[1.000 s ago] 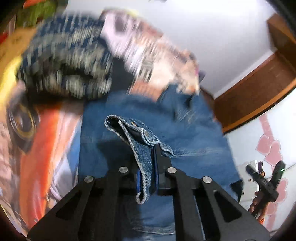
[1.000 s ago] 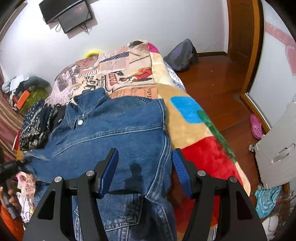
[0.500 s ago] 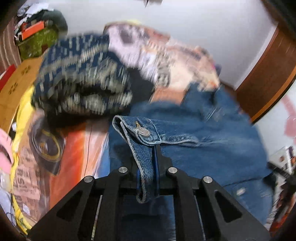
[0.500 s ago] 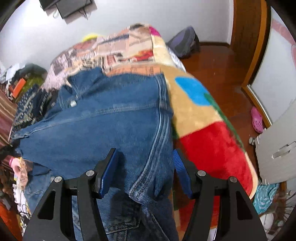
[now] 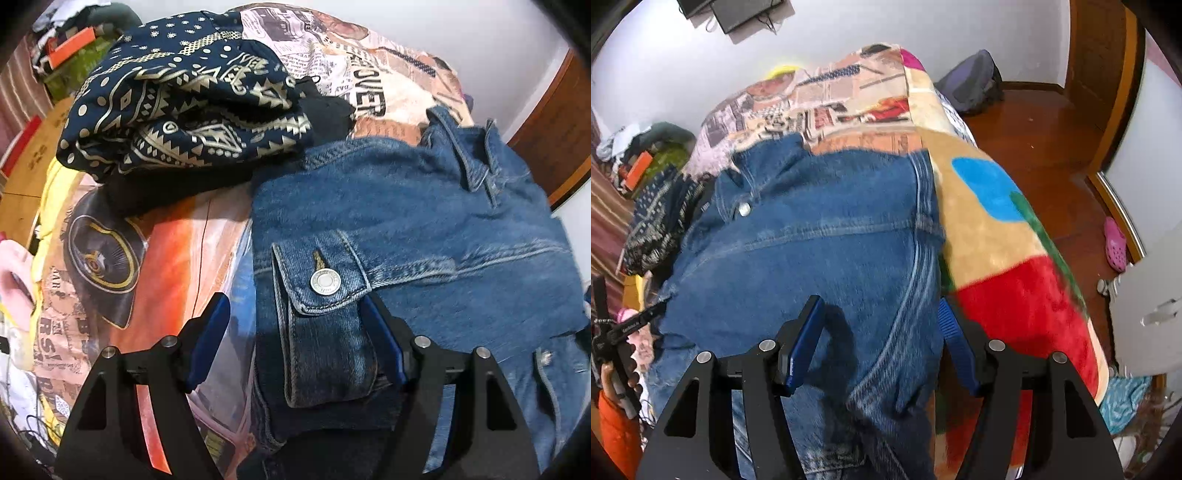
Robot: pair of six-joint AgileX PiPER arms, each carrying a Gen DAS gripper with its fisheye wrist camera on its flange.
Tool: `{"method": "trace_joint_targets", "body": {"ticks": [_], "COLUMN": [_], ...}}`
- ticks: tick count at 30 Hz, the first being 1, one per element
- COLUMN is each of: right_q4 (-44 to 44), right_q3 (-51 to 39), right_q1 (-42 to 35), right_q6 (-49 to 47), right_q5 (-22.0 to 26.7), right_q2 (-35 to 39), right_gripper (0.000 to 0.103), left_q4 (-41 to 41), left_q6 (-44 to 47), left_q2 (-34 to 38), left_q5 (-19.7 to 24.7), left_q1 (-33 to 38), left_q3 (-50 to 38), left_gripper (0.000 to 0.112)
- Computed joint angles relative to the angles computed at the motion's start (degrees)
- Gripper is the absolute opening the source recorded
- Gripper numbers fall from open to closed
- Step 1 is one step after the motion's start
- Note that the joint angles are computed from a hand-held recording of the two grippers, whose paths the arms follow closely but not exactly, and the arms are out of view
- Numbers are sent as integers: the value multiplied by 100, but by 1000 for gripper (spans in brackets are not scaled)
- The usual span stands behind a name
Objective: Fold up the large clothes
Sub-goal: 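Grasp the jacket hem with the left gripper while the right gripper grasps it too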
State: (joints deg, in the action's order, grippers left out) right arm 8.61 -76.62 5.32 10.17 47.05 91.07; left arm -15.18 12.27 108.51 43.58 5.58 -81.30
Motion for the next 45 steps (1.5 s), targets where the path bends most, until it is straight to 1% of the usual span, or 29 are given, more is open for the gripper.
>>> {"method": "trace_joint_targets", "body": {"ticks": [3, 7, 11, 13, 17, 19, 20, 23, 25, 27, 28, 29, 30, 31, 32, 33, 34, 35, 36, 38, 43, 45], "right_q4": [271, 488, 913, 1160, 1857, 2305, 2432, 2502, 2389, 2214, 2170, 2152, 2120, 2113, 2120, 2044, 1881, 1776, 1680, 1633, 1637, 1570], "right_q3": [-170, -557, -920, -1079, -1407, -1537, -1647, -2003, -2266, -2610, -2725, -2818, -2835, -2833, -2842, -2776, -2654, -2652, -2537, -2282, -2083, -2189], "right_q1": [-181, -414, -689, -821, -1136, -1285, -1326, -1351, -1318, -1239, -1202, -1198, -1159, -1156, -1143, -1110, -1064, -1040, -1013, -995, -919, -821], "right_q6": [-270, -438, -727, -840, -1123, -1295, -1323, -1335, -1305, -1258, -1265, -1303, -1290, -1287, -1262, -1173, -1066, -1017, -987, -988, -1181, -1252], "right_q5": [-60, 24, 258, 402, 706, 803, 856, 934, 984, 1079, 1093, 1085, 1030, 1005, 991, 918, 790, 751, 641, 439, 289, 314], "right_q2": [39, 332, 808, 1062, 1606, 1816, 1934, 2230, 2400, 2606, 2680, 2759, 2779, 2785, 2795, 2725, 2598, 2562, 2434, 2153, 1537, 1331], "right_gripper": [60, 60, 60, 60, 60, 60, 60, 60, 60, 60, 60, 58, 55, 44, 36, 32, 21, 17, 16, 15, 14, 14], "left_q4": [-704, -1113, -2221, -2467, -2569, -2553, -2399, -2109, -2114, -2175, -2198, -2255, -2245, -2155, -1958, -1755, -1425, -1175, -858, -639, -173, -339], "left_q6": [456, 301, 549, 623, 606, 428, 224, -113, -51, 14, 35, 97, 95, 64, 19, -7, -28, -53, -41, 60, -16, 183], "left_q2": [240, 854, 1440, 1658, 2042, 2318, 2514, 3068, 3169, 3304, 3322, 3318, 3299, 3188, 3019, 2889, 2675, 2509, 2246, 1840, 914, 622], "left_q5": [479, 1003, 1527, 1678, 1781, 1871, 1948, 2265, 2247, 2365, 2357, 2307, 2252, 2098, 1893, 1738, 1529, 1388, 1219, 1018, 634, 684], "left_q1": [302, 657, 1154, 1248, 1271, 1250, 1193, 1042, 969, 940, 932, 923, 895, 838, 753, 668, 530, 429, 277, 98, -296, -280], "left_q3": [-430, -1072, -1428, -1595, -2041, -2452, -2770, -3638, -3857, -4149, -4199, -4211, -4216, -4110, -3936, -3812, -3595, -3426, -3177, -2812, -2269, -2282], "left_gripper": [79, 80, 83, 86, 88, 88, 88, 88, 88, 86, 78, 62, 54, 43, 34, 30, 19, 12, 7, 6, 6, 6]}}
